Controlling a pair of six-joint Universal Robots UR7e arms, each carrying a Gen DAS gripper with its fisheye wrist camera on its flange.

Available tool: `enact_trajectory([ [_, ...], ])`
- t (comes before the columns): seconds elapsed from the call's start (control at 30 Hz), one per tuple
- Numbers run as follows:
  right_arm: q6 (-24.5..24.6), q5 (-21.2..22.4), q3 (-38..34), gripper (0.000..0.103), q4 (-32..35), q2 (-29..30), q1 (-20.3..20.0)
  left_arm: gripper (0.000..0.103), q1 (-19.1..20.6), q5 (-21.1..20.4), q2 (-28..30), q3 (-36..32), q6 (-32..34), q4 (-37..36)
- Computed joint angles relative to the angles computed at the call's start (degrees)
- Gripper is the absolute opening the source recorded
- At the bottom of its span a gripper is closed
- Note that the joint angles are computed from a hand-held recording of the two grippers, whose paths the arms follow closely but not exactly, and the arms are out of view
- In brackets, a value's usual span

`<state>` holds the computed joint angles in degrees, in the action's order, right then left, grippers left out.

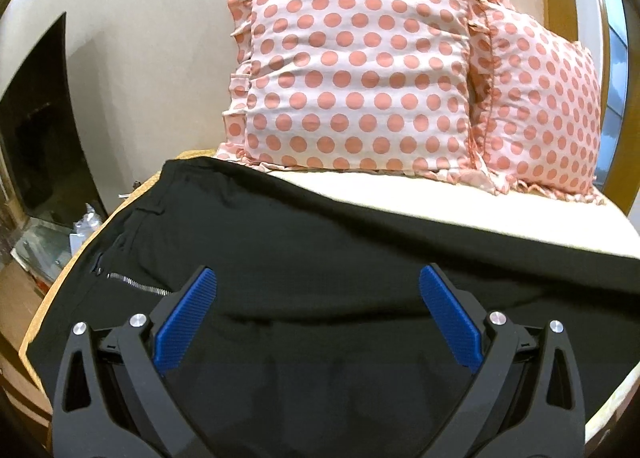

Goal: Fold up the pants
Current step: 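Lift the held pants end with the right gripper and carry it over, then lower the held pants end onto the rest of the pants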

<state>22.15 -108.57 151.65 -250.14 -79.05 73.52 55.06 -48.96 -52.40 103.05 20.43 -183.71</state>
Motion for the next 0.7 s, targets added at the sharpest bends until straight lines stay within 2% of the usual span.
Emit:
enact_trajectory([
  [0.17,-0.78,-0.37,0.27,0.003,1.58,-0.32,-0.68,0.101,2.78,0.48,4.58,-12.6,-2.38,7.65],
  [0.27,-0.01,2.14,0.83,0.003,2.7,-0.99,-2.87,0.101,5.59,-3.4,8.38,-23.81,-9.32,20.26],
  [0.33,-0.42,2.12,0.8,0.003,3.38,-1.03,-3.14,0.101,6.74,-1.17,13.07,-33.17,-13.81,27.42],
  [0.47,-2.56,0.68,0.29,0.003,4.66,-1.07,-2.7,0.098,8.13,3.23,21.04,-48.24,-17.24,37.92],
  [0.53,-3.98,-0.94,-0.41,0.003,5.14,-0.83,-1.81,0.086,9.16,3.33,24.84,-56.58,-21.46,46.27],
  [0.6,-5.32,-2.33,-1.13,0.003,5.66,-0.78,-0.97,0.079,10.14,2.9,28.37,-64.23,-26.17,53.54],
  [0.7,-6.53,-3.14,-1.75,0.003,6.29,-0.96,-0.35,0.066,11.46,1.37,31.47,-71.22,-31.62,59.93],
])
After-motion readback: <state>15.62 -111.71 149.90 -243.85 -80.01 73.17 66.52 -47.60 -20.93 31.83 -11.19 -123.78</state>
